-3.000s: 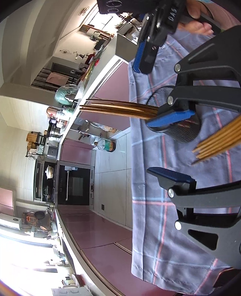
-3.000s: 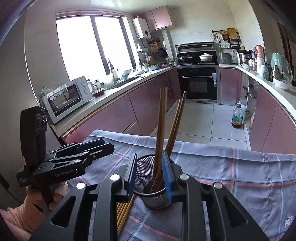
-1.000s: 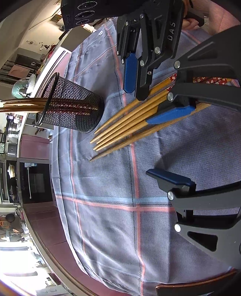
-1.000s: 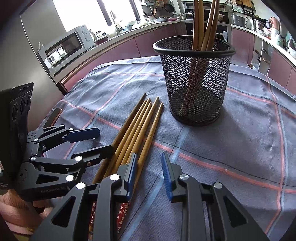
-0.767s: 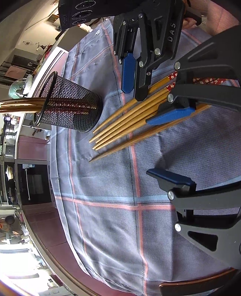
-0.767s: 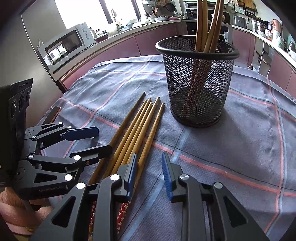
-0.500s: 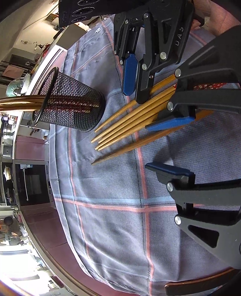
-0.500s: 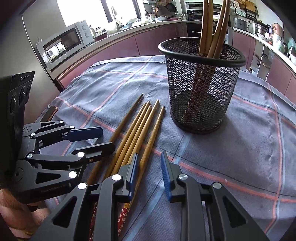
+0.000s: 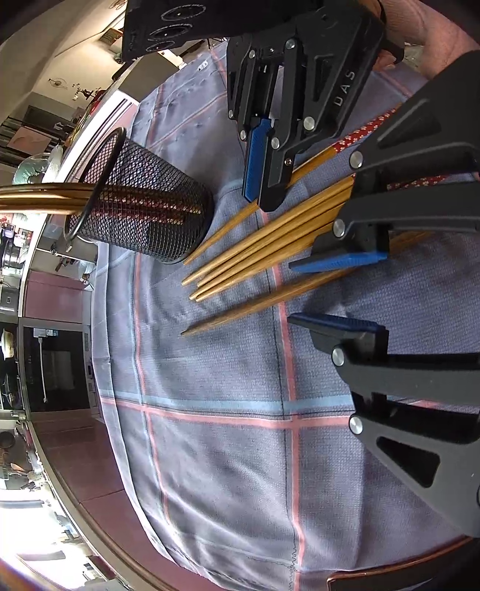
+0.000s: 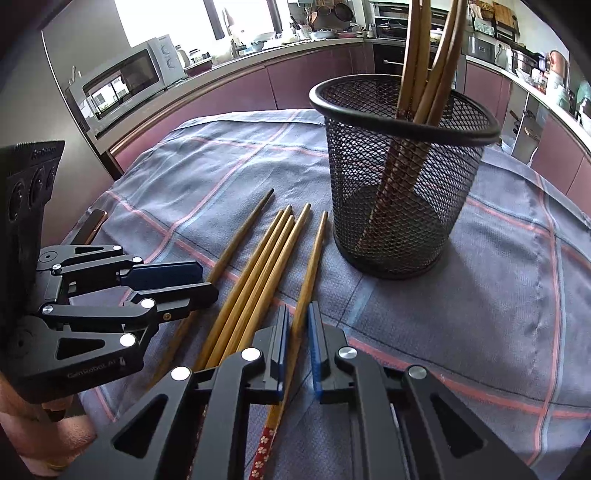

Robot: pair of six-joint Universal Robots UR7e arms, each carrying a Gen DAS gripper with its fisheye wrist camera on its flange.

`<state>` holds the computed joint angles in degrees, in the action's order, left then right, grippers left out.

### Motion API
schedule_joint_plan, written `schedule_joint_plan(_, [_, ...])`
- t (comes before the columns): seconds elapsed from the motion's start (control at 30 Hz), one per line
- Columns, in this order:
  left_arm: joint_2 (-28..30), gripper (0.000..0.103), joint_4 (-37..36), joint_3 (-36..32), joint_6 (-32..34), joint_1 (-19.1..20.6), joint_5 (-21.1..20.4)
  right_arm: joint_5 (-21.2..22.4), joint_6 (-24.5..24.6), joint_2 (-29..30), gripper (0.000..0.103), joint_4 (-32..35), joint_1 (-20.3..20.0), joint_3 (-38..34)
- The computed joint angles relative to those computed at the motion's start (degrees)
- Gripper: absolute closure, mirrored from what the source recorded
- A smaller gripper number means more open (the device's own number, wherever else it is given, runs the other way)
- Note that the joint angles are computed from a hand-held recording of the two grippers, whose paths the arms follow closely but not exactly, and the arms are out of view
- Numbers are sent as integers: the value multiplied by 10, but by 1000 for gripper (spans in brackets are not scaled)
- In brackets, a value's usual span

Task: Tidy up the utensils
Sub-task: 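Lower both tools onto the chopstick pile and close the left tool on one chopstick, then lift the chopstick upright with the left tool while the right tool grasps another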

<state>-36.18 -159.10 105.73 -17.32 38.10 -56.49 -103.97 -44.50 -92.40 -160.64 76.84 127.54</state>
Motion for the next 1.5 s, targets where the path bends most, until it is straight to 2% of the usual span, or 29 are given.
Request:
schedule_joint_plan(0.17, [6, 87, 17, -12, -5, -1, 12, 1, 4, 8, 94, -3, 2, -5])
schedule_joint_plan(0.2, [6, 91, 15, -11, -5, -1, 11, 2, 3, 7, 94, -3, 1, -5])
schedule_joint_plan(0.47, [-1, 95, -9, 2, -16, 1, -2, 32, 14, -11, 97, 30, -18, -9])
schedule_joint_plan(1.1, [-16, 95, -49, 24, -18, -8, -8, 107, 11, -65, 98, 78, -40, -3])
schedule_joint_plan(1.5, [-40, 95, -84, 40, -24, -1, -49, 154, 4, -97, 97, 108, -49, -5])
